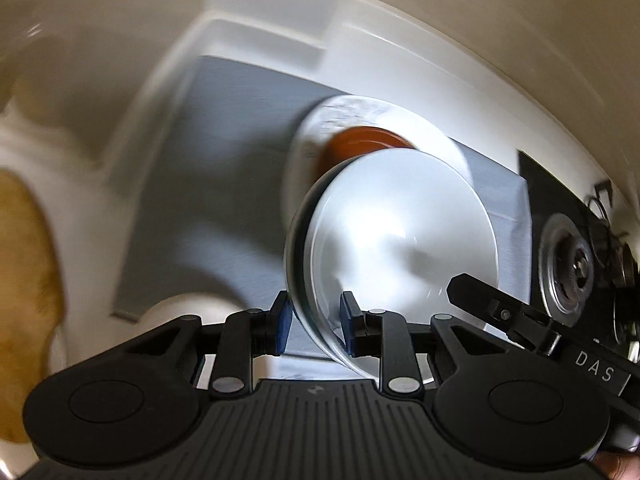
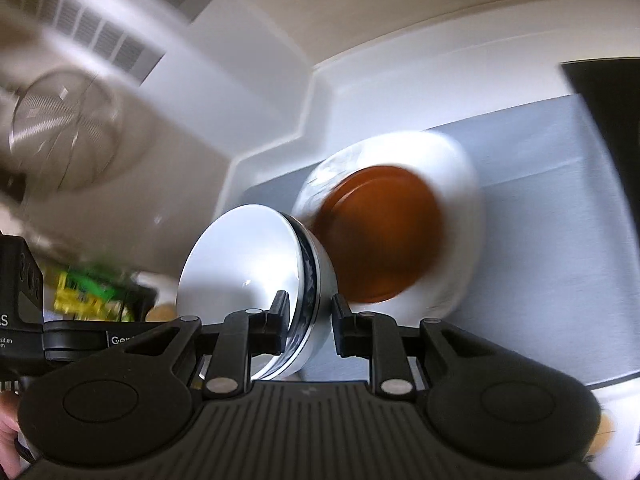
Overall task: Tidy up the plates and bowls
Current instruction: 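Carry the nested bowls toward the plate stack with both grippers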
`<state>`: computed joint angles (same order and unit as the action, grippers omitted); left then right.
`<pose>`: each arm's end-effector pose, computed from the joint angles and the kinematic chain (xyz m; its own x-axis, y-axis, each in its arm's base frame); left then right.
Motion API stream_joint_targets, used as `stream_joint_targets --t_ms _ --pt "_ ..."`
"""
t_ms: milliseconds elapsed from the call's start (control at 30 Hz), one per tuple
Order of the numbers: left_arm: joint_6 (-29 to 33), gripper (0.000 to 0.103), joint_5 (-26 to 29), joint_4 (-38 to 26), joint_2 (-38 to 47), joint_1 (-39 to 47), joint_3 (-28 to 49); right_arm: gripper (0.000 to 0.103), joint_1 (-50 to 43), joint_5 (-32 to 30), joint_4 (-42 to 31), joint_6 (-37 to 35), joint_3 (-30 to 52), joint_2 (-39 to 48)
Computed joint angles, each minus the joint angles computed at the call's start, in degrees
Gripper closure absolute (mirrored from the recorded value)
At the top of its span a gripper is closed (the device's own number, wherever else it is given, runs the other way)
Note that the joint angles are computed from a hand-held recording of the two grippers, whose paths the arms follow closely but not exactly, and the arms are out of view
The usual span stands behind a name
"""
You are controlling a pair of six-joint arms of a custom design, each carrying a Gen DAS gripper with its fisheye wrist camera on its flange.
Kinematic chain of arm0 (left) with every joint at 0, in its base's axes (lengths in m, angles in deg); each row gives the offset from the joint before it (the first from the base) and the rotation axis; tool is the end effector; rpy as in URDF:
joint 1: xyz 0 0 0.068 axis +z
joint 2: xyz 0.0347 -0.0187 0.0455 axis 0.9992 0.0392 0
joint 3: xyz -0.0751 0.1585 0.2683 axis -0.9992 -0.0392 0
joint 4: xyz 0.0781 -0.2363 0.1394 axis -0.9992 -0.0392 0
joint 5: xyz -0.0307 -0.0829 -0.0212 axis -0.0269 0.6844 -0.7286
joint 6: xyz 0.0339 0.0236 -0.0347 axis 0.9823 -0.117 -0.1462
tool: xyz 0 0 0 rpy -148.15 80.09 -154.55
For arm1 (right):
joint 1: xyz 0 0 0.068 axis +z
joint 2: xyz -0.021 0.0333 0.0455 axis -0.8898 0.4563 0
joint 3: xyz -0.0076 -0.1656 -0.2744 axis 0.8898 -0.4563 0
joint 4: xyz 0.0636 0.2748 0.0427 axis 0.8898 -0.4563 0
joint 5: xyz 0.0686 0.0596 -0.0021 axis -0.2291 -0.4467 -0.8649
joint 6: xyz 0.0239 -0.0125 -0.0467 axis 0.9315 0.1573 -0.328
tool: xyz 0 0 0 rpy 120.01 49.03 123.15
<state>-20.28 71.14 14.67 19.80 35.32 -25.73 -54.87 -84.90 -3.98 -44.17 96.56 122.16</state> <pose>0.1594 -0.2005 0.2424 -0.9316 -0.3009 -0.2038 -0.2577 0.9424 -0.2134 0.1804 0.0463 0.2187 -0.9347 0.1018 -0.3406 -0.1448 0.7660 0.6263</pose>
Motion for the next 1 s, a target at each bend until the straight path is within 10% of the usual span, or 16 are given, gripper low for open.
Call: stream_joint_targets --t_ms 400,1000 --pt "-12.55 0.075 -1.4 -10.13 -15.78 -4.55 -10.79 0.079 25.89 7.36 7.09 12.15 -0.9 2.25" --pt "-18.07 0.074 2.69 -4.1 -19.45 -11.05 -20.89 0.08 38.32 14.83 12.67 17.87 -7.56 2.75"
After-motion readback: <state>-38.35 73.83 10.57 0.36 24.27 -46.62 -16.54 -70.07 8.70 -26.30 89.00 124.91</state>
